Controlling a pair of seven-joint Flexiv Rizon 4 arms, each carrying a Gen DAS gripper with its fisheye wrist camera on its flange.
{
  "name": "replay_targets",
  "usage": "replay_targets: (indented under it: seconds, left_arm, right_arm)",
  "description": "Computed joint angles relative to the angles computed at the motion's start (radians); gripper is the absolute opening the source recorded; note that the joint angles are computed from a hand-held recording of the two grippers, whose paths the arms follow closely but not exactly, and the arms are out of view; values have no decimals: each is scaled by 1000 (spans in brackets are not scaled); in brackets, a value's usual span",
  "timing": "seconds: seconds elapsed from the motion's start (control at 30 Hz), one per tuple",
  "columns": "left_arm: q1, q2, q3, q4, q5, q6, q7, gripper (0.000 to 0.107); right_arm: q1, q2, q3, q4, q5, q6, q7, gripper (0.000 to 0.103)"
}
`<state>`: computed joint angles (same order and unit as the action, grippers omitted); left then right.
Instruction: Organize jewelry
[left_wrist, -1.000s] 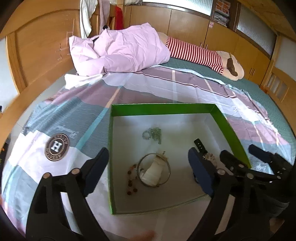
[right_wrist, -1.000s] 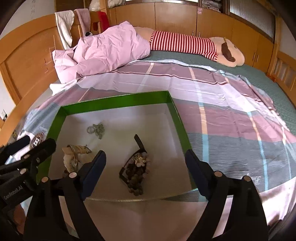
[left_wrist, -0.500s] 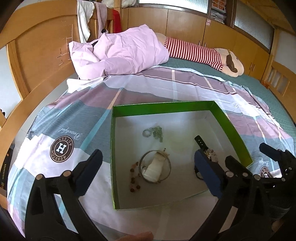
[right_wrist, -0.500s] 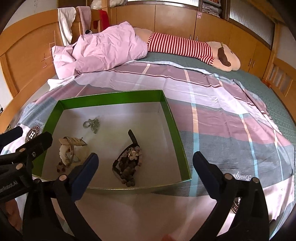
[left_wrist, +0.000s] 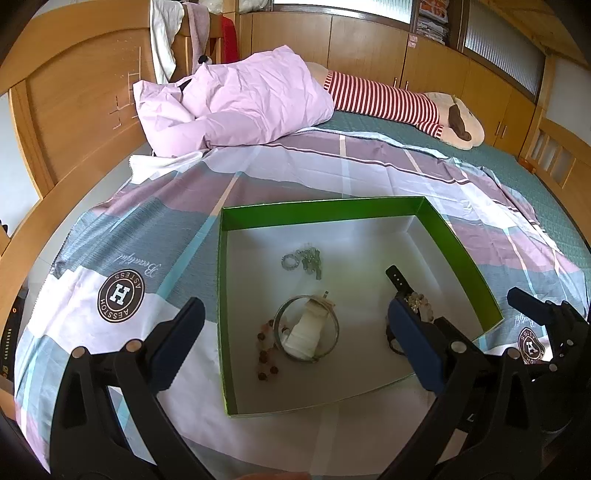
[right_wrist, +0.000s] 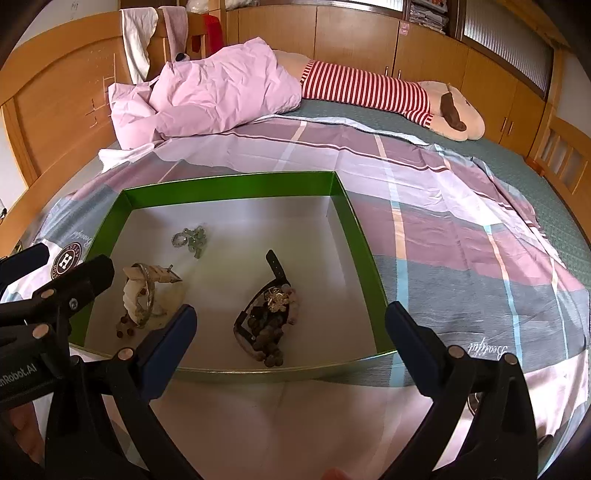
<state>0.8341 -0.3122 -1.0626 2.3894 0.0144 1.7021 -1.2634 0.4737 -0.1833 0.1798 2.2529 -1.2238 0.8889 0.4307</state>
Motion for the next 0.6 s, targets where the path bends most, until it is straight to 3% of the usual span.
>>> replay_targets:
  seconds: [0.6]
  left_arm:
    - [-43, 1, 39, -3, -36, -21, 28, 99]
  right_arm:
    - [2, -11, -4, -3, -12, 14, -1, 99]
